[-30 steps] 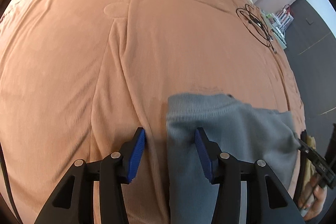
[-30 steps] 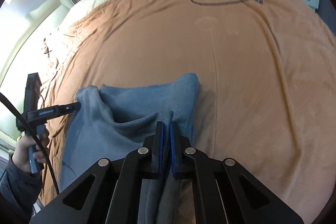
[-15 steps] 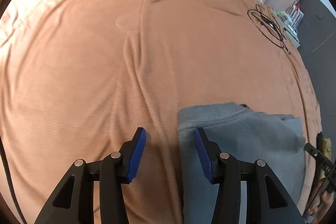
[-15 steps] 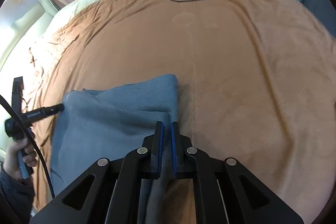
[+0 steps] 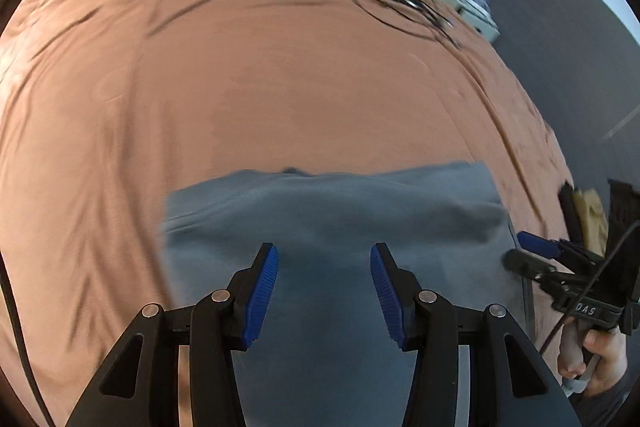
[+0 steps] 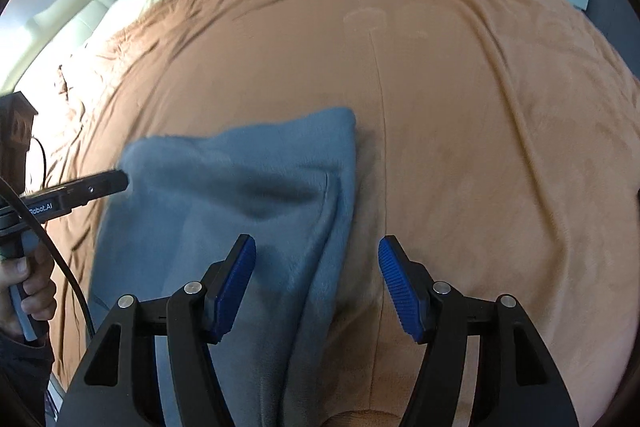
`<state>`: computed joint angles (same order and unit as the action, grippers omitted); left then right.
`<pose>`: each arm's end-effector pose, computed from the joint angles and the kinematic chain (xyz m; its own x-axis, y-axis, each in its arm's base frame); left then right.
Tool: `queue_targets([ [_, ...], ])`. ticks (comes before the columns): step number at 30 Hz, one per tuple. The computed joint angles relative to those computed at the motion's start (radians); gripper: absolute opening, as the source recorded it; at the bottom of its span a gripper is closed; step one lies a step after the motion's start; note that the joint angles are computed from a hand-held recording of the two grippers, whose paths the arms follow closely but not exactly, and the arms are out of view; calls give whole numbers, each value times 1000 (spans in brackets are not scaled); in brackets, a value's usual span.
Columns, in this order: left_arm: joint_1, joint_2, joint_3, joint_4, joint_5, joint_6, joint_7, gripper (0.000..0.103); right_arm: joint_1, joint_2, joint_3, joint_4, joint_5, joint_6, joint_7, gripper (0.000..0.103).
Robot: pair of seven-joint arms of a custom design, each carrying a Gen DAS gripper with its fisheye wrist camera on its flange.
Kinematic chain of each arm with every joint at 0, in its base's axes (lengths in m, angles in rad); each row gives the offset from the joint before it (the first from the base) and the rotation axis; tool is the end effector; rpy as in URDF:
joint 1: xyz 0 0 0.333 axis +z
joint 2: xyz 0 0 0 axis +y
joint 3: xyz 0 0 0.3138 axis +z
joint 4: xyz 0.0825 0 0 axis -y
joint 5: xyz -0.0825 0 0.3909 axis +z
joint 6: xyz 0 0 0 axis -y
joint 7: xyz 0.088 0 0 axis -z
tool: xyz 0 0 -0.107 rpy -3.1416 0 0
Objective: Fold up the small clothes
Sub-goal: 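Position both grippers at opposite ends of the folded grey shirt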
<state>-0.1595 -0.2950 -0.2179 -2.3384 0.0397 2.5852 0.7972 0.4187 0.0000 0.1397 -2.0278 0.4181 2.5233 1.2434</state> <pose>0.4670 -0.1924 0.5027 0.2755 -0.9185 0.2837 -0.8192 -0.3787 -0.4306 0.5089 0.3133 0.4953 0.6025 -0.7694 -0.2124 -0.7407 -0.4399 -0.5077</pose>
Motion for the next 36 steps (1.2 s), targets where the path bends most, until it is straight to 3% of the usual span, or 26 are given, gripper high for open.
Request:
queue_targets([
  [3, 3, 76, -8, 64, 19, -16, -8, 50, -3, 12, -1, 9, -7, -5, 9, 56],
  [8, 12, 154, -17, 132, 99, -46, -77, 54, -20, 21, -7, 13, 105, -27, -66, 44],
  [13, 8, 203, -11, 170, 171, -65, -160, 58, -31, 29, -8, 14, 174, -35, -105, 39],
  [17, -5, 216, -1, 209, 166, -117, -153, 60, -48, 31, -16, 27, 254, -84, -154, 39],
  [21, -16, 133, 21, 126, 56, -41, -74, 60, -76, 47, -29, 46, 360, -166, -210, 39],
  [26, -14, -1, 40, -1, -38, -1, -8, 60, -118, 88, -37, 85, 459, -276, -259, 41],
  [32, 21, -153, 48, -139, -76, -1, -27, 60, -165, 146, -36, 138, 528, -373, -294, 41],
  [36, 5, -207, 83, -214, -156, 12, 1, 60, -188, 181, -30, 161, 559, -412, -324, 41],
])
